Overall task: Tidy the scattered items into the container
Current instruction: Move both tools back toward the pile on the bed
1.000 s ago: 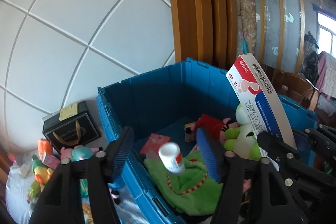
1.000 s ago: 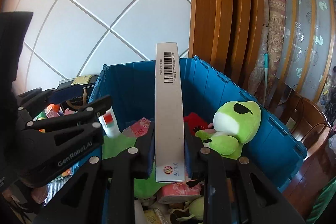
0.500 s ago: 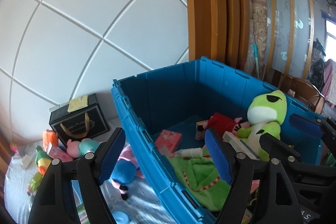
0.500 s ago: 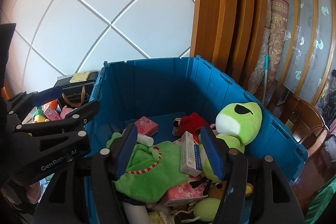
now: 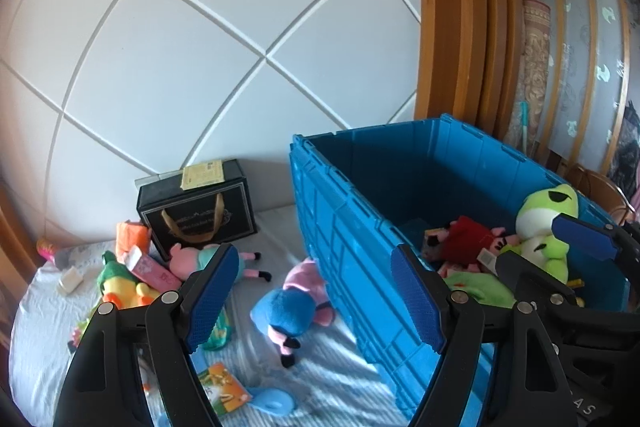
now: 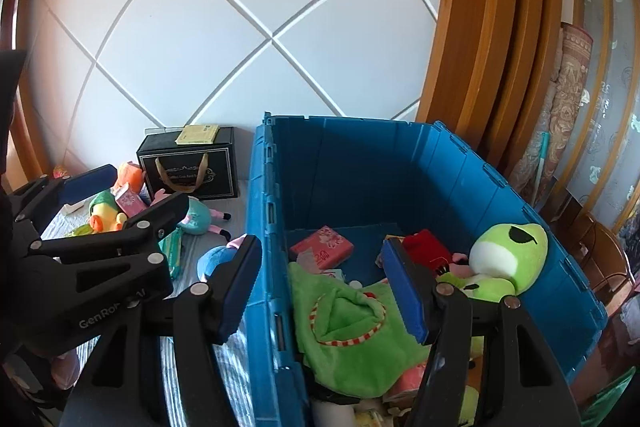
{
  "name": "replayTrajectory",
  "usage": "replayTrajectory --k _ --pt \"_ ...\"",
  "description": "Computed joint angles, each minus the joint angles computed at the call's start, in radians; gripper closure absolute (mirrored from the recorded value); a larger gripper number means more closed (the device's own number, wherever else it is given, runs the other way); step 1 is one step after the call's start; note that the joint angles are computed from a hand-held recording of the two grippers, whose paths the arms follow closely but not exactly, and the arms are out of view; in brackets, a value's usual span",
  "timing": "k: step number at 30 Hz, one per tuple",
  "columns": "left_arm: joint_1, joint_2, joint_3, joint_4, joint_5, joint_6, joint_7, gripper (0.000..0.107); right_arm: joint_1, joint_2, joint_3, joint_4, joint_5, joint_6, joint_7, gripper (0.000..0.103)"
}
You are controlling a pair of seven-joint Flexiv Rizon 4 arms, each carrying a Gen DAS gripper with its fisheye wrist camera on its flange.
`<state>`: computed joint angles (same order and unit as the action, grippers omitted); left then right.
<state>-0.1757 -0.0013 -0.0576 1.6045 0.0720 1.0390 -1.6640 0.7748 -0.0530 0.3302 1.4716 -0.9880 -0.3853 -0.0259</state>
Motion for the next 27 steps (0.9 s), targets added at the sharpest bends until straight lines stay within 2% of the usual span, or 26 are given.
replayTrajectory --k 9,21,27 --pt "0.078 0.069 0.066 0.113 -0.088 0.038 0.082 0.028 0.017 -0.142 -0.084 -0.117 -0.020 0.158 -0.078 0.040" --pt "0.194 0.123 0.135 0.250 -0.174 0.045 0.208 0.027 0.053 -0.318 -0.199 -0.255 0.050 0.361 -0.134 0.035" --pt "0.252 0.137 0.170 0.326 -0.185 0.028 0.269 0.027 0.046 -0.363 -0.227 -0.255 0.114 0.448 -0.104 0.031"
